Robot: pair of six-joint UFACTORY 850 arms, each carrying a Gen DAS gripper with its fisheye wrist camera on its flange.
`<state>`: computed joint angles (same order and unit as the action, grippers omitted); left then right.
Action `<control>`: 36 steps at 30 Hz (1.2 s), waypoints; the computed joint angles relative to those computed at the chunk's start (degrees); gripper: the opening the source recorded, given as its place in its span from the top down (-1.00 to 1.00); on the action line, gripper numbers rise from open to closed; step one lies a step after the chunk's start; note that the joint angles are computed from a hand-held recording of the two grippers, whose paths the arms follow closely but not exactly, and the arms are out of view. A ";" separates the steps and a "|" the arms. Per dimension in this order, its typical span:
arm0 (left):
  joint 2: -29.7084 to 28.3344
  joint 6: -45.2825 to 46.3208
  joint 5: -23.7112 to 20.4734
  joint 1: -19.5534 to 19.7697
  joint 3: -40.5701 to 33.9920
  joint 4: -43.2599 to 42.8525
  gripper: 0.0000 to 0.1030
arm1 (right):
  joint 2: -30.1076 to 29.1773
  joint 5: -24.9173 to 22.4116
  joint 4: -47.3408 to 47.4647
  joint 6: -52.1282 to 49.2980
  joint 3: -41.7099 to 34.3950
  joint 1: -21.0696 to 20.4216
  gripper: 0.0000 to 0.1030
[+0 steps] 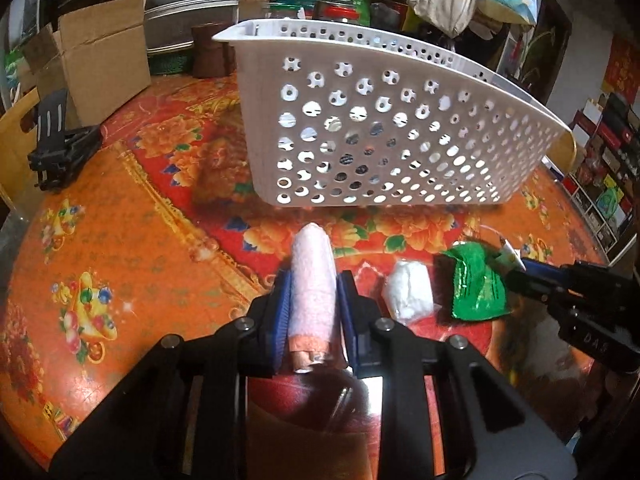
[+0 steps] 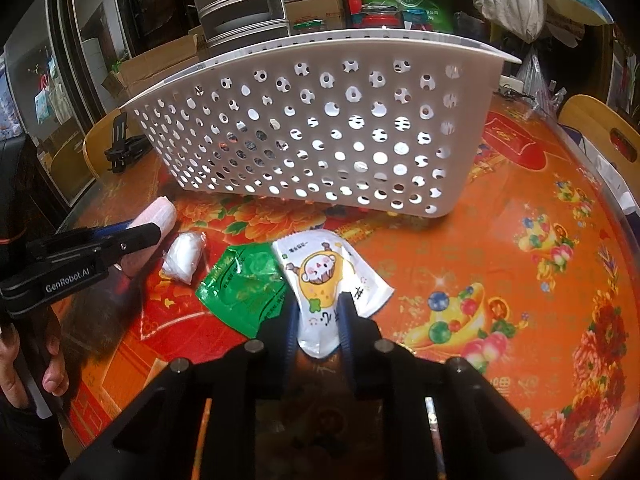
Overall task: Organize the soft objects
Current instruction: 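Lift the rolled towel with the left tool while the right tool lifts the sachet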
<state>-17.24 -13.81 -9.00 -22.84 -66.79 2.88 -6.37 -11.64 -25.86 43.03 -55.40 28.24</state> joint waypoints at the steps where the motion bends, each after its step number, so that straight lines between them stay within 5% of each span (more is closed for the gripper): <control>1: 0.12 -2.00 0.01 -0.18 0.07 2.24 0.58 | 0.07 0.04 -0.51 0.50 0.06 0.01 0.66; 8: 3.54 -10.51 1.90 -1.05 2.36 11.16 0.58 | 2.47 1.50 -9.08 9.54 2.16 -0.02 0.75; 23: 9.02 -10.71 3.45 -1.16 4.94 11.35 0.58 | 9.77 3.20 -22.68 23.57 5.87 0.09 0.91; 36: 14.03 -15.36 3.49 -1.78 5.63 16.43 0.58 | 15.20 -0.28 -37.40 36.94 5.90 2.56 0.91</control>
<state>-3.21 -29.17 -5.51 -24.62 -61.16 19.31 8.84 -11.92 -63.26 79.97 -49.50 30.80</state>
